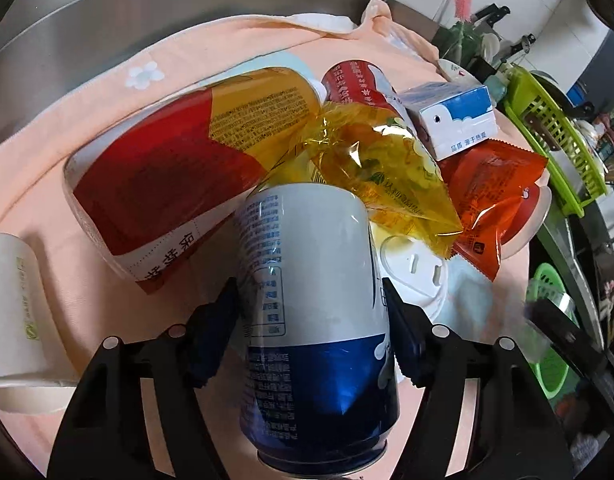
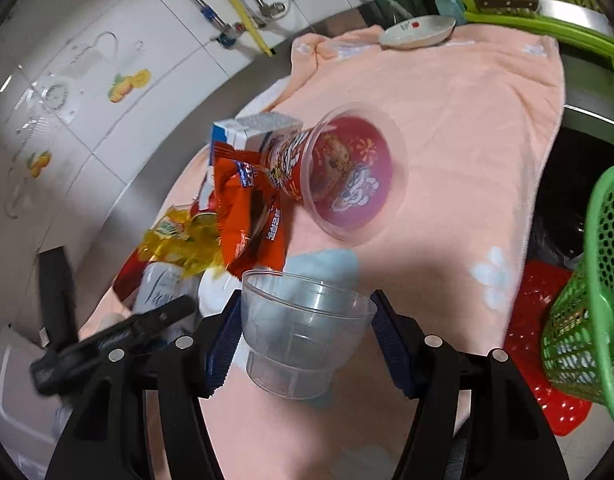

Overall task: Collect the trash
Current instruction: 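Carry the clear cup over the basket with the right gripper while the left lifts the can, then release the clear cup into the basket with the right gripper while the left drops the can in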

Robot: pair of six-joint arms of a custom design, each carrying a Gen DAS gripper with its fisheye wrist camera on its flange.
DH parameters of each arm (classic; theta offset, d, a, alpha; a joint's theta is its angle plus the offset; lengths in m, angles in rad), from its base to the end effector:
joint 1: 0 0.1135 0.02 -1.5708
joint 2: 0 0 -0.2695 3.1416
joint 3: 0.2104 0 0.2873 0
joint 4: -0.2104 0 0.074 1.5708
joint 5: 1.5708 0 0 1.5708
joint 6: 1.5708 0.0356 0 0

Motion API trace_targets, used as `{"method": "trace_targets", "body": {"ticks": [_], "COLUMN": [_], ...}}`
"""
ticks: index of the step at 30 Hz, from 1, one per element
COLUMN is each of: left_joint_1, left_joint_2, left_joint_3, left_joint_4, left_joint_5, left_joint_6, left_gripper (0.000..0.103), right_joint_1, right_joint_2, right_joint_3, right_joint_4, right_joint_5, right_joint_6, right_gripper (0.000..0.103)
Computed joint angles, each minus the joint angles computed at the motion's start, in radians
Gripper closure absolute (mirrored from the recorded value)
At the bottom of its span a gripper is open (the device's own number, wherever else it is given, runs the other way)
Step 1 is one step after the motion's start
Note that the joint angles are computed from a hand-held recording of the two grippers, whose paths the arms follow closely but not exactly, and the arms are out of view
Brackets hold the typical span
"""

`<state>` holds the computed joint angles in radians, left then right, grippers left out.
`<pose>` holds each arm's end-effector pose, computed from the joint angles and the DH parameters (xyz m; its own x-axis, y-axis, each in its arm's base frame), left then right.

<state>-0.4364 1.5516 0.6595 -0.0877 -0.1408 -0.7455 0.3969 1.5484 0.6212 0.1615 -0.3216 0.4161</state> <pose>0.2729 -0.1218 0.1112 -0.7888 -0.3732 -0.4884 -0.2551 0.9217 -0.2923 0.2799 0.1295 0.1195 -0.8178 0.0730 -0.5708 -0.2693 0.8280 0.4918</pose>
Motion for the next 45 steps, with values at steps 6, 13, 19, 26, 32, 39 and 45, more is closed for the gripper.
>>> {"method": "trace_targets", "body": {"ticks": [6, 13, 19, 26, 32, 39, 45], "left_joint_1": [-0.022, -0.114, -0.227, -0.348, -0.409, -0.458, -0.496], "left_joint_2": [-0.025, -0.180, -0.257, -0.115, 0.113, 0.407, 0.683], "left_joint_3": [-0.013, -0.079, -0.060, 0.137, 0.392, 0.756, 1.128], "left_joint_4": [-0.001, -0.038, -0.080, -0.076, -0.097, -0.190, -0.319], "left_joint_5": [-0.026, -0.079, -0.124, -0.108, -0.066, -0.003, 0.049], "left_joint_6": [-0.004, -0.022, -0.047, -0.004, 0.049, 0.121, 0.185], "left_gripper": [0.036, 0.037, 0.037, 0.037, 0.037, 0.037, 0.037], "right_joint_1": [-0.100, -0.350, -0.639, -0.789, -0.845, -0.923, -1.042], "right_joint_2": [-0.190, -0.328, -0.198, 0.063, 0.242, 0.317, 0.183], "right_joint_3": [-0.111, -0.172, -0.107, -0.012, 0.065, 0.107, 0.049], "right_joint_4": [-0.072, -0.201, -0.262, -0.231, -0.225, -0.242, -0.283], "right_joint_5": [-0.047, -0.089, -0.075, -0.014, -0.013, -0.095, -0.193], "right_joint_6": [-0.118, -0.314, -0.545, -0.671, -0.718, -0.775, -0.877], "right_gripper": [0.042, 0.042, 0.042, 0.042, 0.042, 0.033, 0.033]}}
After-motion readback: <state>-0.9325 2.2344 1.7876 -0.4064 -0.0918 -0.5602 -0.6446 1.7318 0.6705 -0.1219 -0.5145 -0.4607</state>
